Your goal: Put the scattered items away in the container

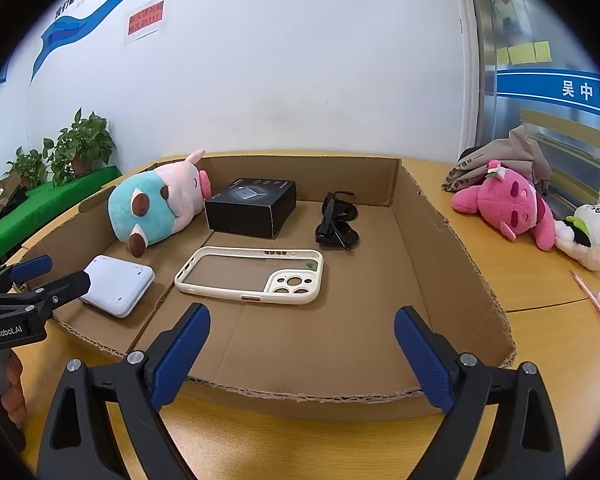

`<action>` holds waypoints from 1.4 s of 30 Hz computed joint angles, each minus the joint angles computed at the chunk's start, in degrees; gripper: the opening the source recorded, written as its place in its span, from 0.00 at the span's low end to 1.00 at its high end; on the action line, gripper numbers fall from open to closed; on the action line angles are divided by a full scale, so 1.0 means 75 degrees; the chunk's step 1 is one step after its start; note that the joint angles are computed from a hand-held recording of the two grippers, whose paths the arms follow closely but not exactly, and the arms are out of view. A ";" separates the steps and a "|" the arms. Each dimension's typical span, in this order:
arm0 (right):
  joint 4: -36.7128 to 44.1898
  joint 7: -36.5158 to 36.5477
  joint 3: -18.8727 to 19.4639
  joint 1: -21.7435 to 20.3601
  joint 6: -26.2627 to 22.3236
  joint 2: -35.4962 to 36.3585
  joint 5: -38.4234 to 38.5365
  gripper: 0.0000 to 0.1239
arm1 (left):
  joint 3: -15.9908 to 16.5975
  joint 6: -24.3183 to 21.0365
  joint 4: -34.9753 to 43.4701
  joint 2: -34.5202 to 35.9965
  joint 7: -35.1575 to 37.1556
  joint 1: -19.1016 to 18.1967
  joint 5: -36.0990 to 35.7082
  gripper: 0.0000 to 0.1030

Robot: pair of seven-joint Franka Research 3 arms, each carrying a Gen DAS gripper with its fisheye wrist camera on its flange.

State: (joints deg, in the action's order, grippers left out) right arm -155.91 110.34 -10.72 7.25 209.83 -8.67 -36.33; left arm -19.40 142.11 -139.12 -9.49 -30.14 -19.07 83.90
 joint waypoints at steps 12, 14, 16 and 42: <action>-0.0001 0.0012 -0.0004 -0.0002 -0.0006 -0.0003 -0.0025 0.76 | 0.0006 -0.0048 -0.0040 -0.0037 -0.0054 -0.0005 -0.0102 1.00; 0.0000 0.0012 -0.0003 -0.0002 -0.0003 0.0001 -0.0025 0.76 | 0.0002 -0.0030 -0.0049 -0.0046 -0.0062 0.0002 -0.0096 1.00; 0.0000 0.0013 -0.0001 -0.0005 -0.0002 0.0001 -0.0026 0.76 | -0.0003 -0.0026 -0.0055 -0.0051 -0.0065 0.0005 -0.0101 1.00; 0.0009 0.0020 0.0002 -0.0010 -0.0003 0.0008 -0.0038 0.76 | 0.0019 0.0116 -0.0034 -0.0037 -0.0036 0.0086 -0.0054 1.00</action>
State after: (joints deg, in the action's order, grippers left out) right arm -155.85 110.49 -10.71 7.18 209.81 -8.61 -36.61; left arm -19.26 142.99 -139.37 -9.77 -30.41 -18.43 83.49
